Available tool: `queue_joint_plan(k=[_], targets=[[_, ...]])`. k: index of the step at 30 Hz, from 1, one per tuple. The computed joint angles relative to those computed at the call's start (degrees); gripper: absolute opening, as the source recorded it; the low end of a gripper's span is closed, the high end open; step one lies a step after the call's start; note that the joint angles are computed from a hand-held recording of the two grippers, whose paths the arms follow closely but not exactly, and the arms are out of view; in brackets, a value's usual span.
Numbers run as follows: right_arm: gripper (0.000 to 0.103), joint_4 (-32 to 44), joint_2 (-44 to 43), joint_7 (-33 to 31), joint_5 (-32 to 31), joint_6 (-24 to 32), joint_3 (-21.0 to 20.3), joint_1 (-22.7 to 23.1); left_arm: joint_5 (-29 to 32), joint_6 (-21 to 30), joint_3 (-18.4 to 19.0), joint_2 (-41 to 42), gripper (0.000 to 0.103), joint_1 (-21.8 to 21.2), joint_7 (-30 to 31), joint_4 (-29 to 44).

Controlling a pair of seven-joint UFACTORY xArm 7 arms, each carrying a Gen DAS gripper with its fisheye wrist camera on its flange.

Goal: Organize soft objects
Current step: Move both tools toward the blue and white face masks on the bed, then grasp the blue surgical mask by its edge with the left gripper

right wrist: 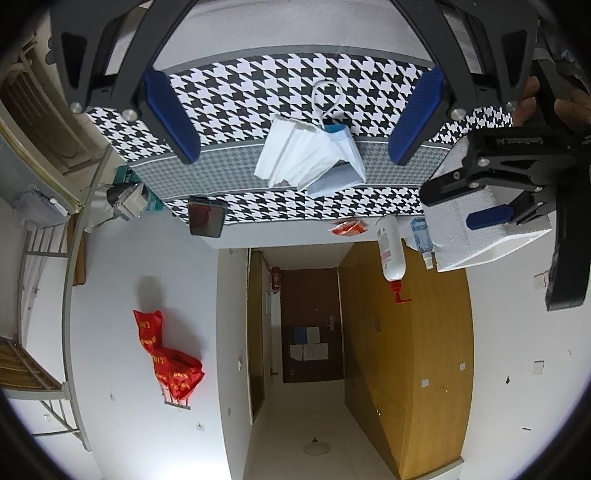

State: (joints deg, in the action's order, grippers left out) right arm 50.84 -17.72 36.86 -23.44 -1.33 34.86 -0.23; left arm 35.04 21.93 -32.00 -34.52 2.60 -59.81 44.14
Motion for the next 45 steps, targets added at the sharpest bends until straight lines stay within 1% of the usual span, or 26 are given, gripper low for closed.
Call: queue_joint_plan(k=[5, 8, 14, 16, 20, 22, 25, 28, 30, 33, 35, 38, 40, 41, 43, 45], targets=[[0.103, 1.07, 2.54, -0.73, -0.36, 0.18, -0.91, 0.91, 0.94, 1.55, -0.55, 3.47, 0.102, 0.51, 0.1, 2.22], [0.103, 2.03, 4.31, -1.0, -0.55, 1.37, -2.91, 3.04, 2.03, 2.96, -0.01, 5.98, 0.102, -0.35, -0.06, 3.56], [0.103, 2.87, 6.1, -0.55, -2.04, 2.13, -7.47, 7.2, 3.83, 5.32, 3.17, 11.42, 0.102, -3.92, -0.6, 6.57], [0.103, 2.96, 6.53, -0.71, -2.15, 2.11, -8.82, 8.41, 4.5, 5.42, 4.45, 12.83, 0.102, -5.25, -1.3, 7.14], [0.103, 3.06, 7.06, -1.83, -1.12, 2.6, -11.68, 11.21, 5.83, 5.94, 6.91, 15.45, 0.102, -7.82, -2.4, 8.28], [0.103, 3.14, 7.21, -2.22, -1.16, 2.89, -12.33, 11.77, 6.26, 6.47, 8.14, 16.79, 0.102, -9.04, -2.72, 9.03], [0.103, 3.44, 7.86, -3.66, 0.04, 3.45, -13.94, 13.63, 5.32, 7.43, 10.43, 18.99, 0.102, -11.19, -2.1, 10.22], [0.103, 3.84, 8.52, -4.4, 0.18, 3.92, -14.72, 14.57, 2.71, 8.27, 12.94, 20.99, 0.102, -13.41, -0.62, 11.21], [0.103, 4.06, 8.88, -5.22, 0.96, 4.17, -15.59, 15.59, 2.17, 8.49, 13.97, 21.71, 0.101, -14.24, -0.54, 11.57], [0.103, 4.28, 9.17, -5.96, 1.38, 4.46, -16.29, 16.34, 1.72, 9.69, 15.05, 22.71, 0.096, -15.2, 0.13, 12.48], [0.103, 4.59, 9.59, -6.42, 1.78, 4.53, -16.74, 16.85, 1.25, 10.23, 15.73, 23.47, 0.091, -15.69, 0.28, 12.96], [0.103, 4.93, 10.15, -7.11, 2.28, 4.53, -17.29, 17.5, -0.43, 10.56, 16.96, 24.64, 0.082, -16.46, 1.38, 13.54], [0.103, 5.03, 10.48, -7.96, 3.04, 4.46, -17.87, 18.16, -2.03, 10.51, 17.8, 25.3, 0.073, -16.99, 2.73, 13.68], [0.103, 5.18, 10.7, -8.36, 3.45, 4.52, -18.1, 18.46, -2.83, 10.37, 18.14, 25.54, 0.071, -17.2, 3.29, 13.7], [0.103, 5.51, 11.2, -9.72, 4.63, 4.54, -18.71, 19.32, -4.43, 9.79, 18.77, 25.94, 0.06, -17.55, 4.5, 13.66], [0.103, 5.9, 11.72, -10.7, 5.29, 4.62, -19.07, 19.87, -5.11, 9.33, 19.09, 26.33, 0.056, -17.65, 5.23, 13.67]])
